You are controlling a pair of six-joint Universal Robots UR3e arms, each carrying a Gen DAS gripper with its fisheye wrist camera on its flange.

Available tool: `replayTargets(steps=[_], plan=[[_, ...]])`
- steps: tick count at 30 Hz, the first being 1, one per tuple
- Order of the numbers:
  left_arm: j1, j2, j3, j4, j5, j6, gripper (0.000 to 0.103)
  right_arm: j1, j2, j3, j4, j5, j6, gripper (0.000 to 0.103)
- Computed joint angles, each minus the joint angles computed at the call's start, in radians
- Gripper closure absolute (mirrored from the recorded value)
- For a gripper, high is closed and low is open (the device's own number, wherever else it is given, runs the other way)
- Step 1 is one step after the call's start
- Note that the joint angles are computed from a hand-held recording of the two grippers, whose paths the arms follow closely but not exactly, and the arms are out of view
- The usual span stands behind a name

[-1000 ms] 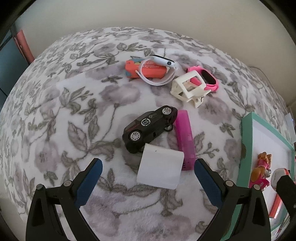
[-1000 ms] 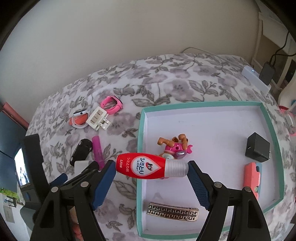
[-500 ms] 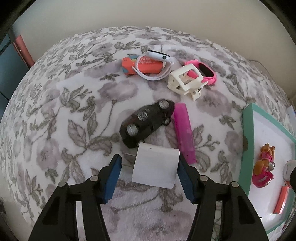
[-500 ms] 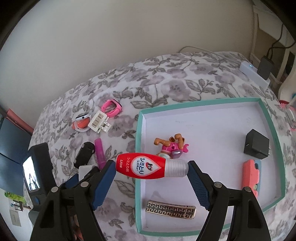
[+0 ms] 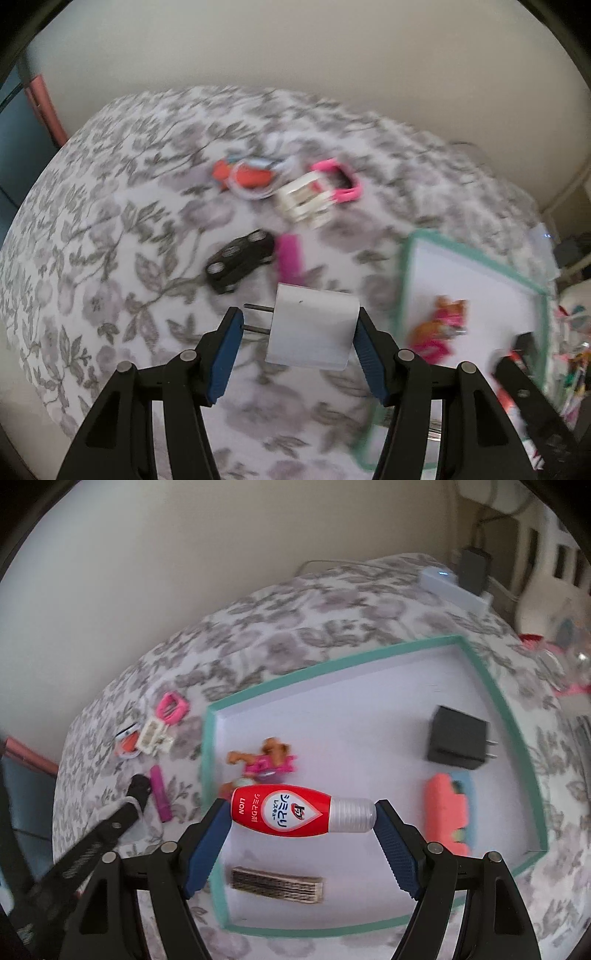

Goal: Organize rigid objects
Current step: 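Carry the white charger into the tray and open the left gripper while the right releases the red bottle there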

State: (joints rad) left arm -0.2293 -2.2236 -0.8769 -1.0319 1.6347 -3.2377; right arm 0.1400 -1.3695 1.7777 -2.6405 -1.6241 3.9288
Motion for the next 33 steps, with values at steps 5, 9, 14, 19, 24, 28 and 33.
replayTargets(steps=[5, 9, 14, 19, 24, 28, 33], plan=[[-0.077, -0.034, 0.111, -0.075, -0.01, -0.011, 0.042, -0.068, -0.098, 0.12, -0.004, -0.019, 0.02, 0.023], [-0.126, -0.086, 0.21, -0.14, -0.028, -0.044, 0.042, -0.123, -0.176, 0.205, -0.007, -0.029, 0.027, 0.023], [-0.186, -0.164, 0.337, -0.226, -0.036, -0.069, 0.042, -0.157, -0.24, 0.244, 0.05, -0.084, 0.024, 0.023], [-0.22, -0.183, 0.326, -0.218, -0.024, -0.046, 0.042, -0.194, -0.267, 0.28, 0.056, -0.069, 0.02, 0.022], [-0.217, -0.185, 0.293, -0.226, -0.025, -0.03, 0.042, -0.186, -0.227, 0.254, 0.055, -0.047, 0.007, 0.022], [-0.219, -0.197, 0.295, -0.241, -0.018, -0.022, 0.042, -0.171, -0.187, 0.222, 0.072, -0.046, -0.004, 0.022], [-0.214, -0.219, 0.319, -0.273, -0.017, -0.022, 0.041, -0.158, -0.154, 0.193, 0.085, -0.036, -0.019, 0.022]])
